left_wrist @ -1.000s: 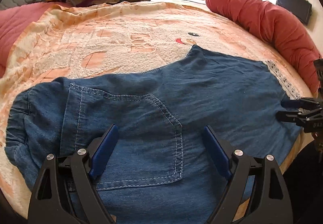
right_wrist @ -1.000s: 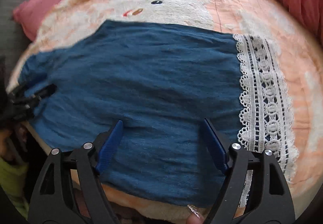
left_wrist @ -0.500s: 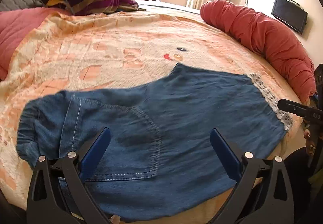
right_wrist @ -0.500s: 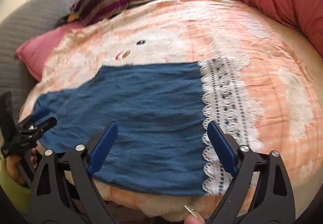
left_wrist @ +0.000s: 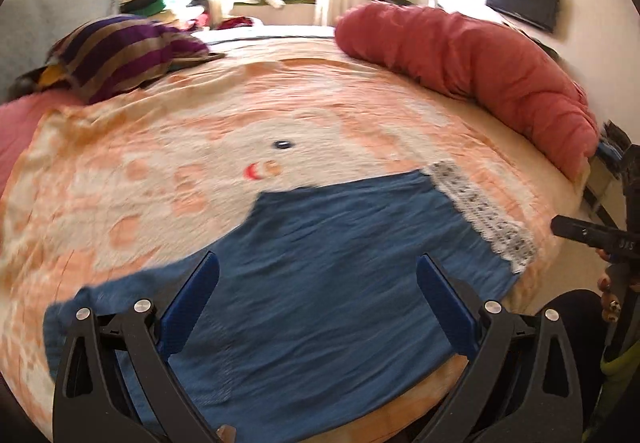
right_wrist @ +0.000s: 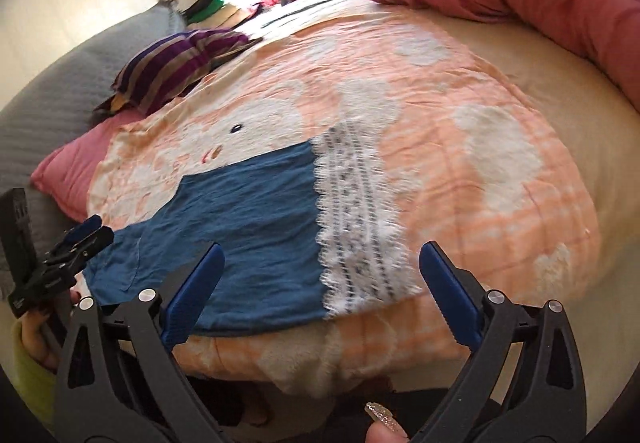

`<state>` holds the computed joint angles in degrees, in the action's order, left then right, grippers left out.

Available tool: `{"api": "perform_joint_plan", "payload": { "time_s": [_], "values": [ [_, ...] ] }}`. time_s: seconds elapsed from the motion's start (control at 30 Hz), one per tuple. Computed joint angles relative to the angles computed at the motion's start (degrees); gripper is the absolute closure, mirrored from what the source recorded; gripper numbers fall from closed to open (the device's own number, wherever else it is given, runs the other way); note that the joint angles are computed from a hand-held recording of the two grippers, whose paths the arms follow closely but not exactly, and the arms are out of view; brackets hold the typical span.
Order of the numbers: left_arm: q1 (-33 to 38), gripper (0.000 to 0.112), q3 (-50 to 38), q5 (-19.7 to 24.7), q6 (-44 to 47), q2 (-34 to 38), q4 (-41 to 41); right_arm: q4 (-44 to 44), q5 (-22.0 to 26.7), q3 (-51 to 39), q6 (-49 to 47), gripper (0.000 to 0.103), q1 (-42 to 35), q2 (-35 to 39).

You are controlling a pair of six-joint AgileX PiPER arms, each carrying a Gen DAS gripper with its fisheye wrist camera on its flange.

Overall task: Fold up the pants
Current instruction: 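Move both open grippers onto the white lace hem of the pants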

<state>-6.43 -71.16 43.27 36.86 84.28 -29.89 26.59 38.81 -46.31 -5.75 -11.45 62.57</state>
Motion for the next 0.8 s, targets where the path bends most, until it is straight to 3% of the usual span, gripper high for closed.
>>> {"api": "perform_joint_plan", "payload": {
  "time_s": [0.27, 0.57, 0.8],
  "values": [
    [-8.62, 0.014, -12.56, 4.7, -7.22, 8.54, 6.28, 1.96, 2.18, -0.01, -2.23, 0.011, -4.36, 0.74],
    [-16.07, 0.014, -30.88, 10.9, -11.95, 23.61, 12.12, -3.96, -0.39, -0.79, 4.87, 0.011, 2.55, 4.14],
    [-18.42, 0.014, -48.42, 18.49, -11.24, 37.99, 10.51, -7.29, -2.58, -2.77, 9.07, 0.011, 4.66, 11.13]
  ]
}}
